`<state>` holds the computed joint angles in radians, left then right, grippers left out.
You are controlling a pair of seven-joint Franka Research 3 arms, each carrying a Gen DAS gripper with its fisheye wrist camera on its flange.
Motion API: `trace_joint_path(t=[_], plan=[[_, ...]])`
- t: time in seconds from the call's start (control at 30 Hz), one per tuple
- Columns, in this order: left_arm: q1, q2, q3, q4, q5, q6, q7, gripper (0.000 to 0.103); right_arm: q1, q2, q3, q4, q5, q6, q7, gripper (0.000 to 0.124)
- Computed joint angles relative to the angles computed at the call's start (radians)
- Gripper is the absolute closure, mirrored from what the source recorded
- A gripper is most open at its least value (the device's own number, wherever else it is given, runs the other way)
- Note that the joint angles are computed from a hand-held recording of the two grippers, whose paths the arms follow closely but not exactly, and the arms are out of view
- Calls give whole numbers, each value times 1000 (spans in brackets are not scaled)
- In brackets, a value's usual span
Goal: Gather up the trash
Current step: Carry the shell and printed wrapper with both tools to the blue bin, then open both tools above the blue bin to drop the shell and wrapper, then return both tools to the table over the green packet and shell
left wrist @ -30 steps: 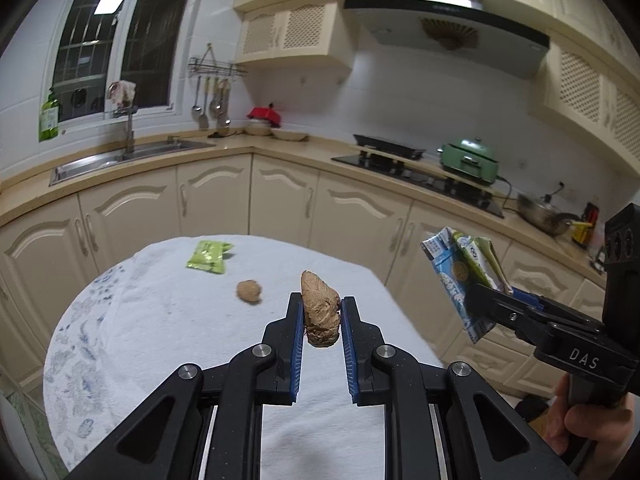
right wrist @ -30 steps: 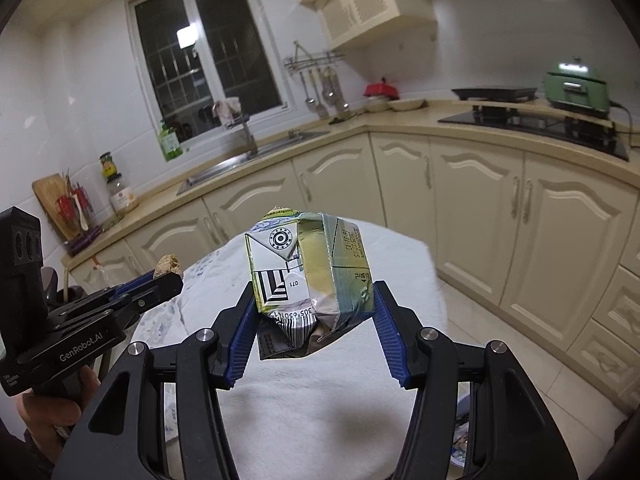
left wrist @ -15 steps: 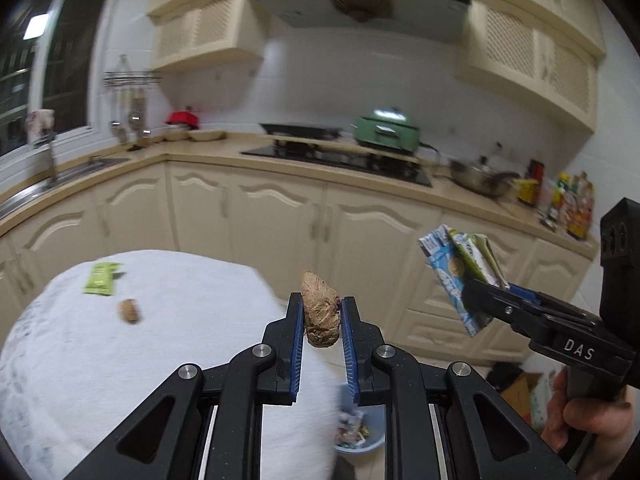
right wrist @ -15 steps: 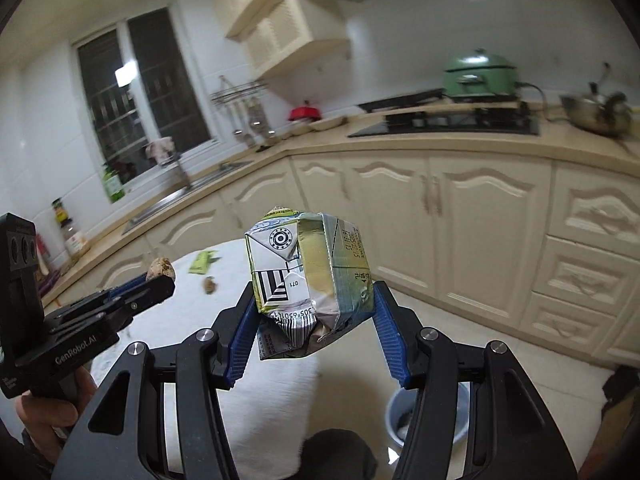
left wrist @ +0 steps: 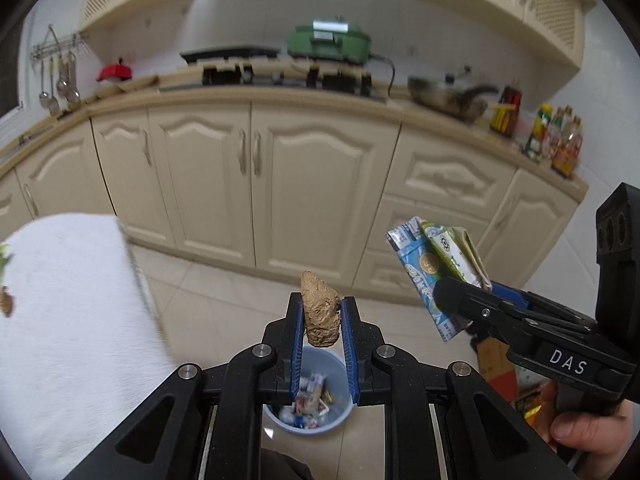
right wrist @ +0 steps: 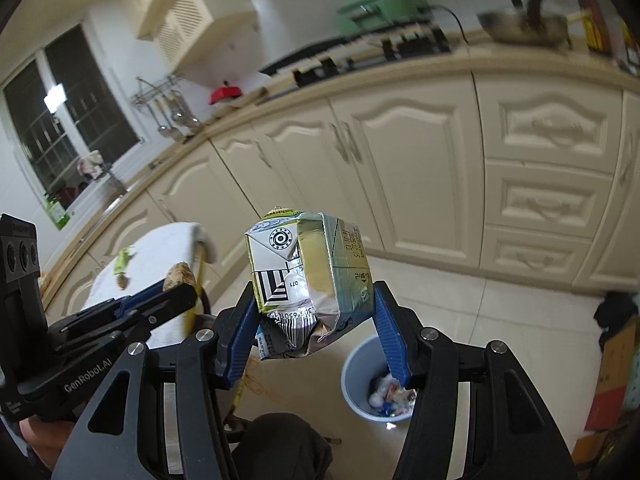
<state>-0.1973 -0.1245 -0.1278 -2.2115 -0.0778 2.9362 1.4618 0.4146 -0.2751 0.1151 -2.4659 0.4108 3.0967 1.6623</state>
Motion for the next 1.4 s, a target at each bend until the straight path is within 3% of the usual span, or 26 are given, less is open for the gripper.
trace_joint_path(t=[0.1, 0.17, 0.23, 0.3, 0.43, 0.6, 0.93, 1.13, 1.4], plan=[[21, 142, -19, 169, 52, -89, -38, 88, 74, 70, -90, 28, 96, -3, -83, 67], [37, 225, -34, 258, 65, -143, -51, 86, 149, 131, -170, 66, 259, -15, -215, 65], [45, 336, -48, 403, 96, -236, -63, 69, 182, 195, -215, 113, 451, -52, -370, 56], [27, 416, -34, 506, 180, -303, -138, 33, 148, 251, -211, 135, 484, -90, -372, 40], [17, 489, -29, 604, 261, -343, -208, 18, 86, 278, -179, 129, 572, -134, -417, 40], [2, 480, -24, 583, 344, -317, -286, 7, 22, 241, -120, 82, 517, -115, -360, 30], [36, 161, -38, 191, 421, -129, -390, 2, -82, 105, 9, -9, 155, -65, -6, 21], [73, -110, -38, -56, 461, -37, -460, 1, -109, 31, 83, -6, -38, -53, 169, 21], [109, -499, -29, -339, 440, -48, -486, 1, -150, -26, 205, 50, -260, -62, 376, 21]])
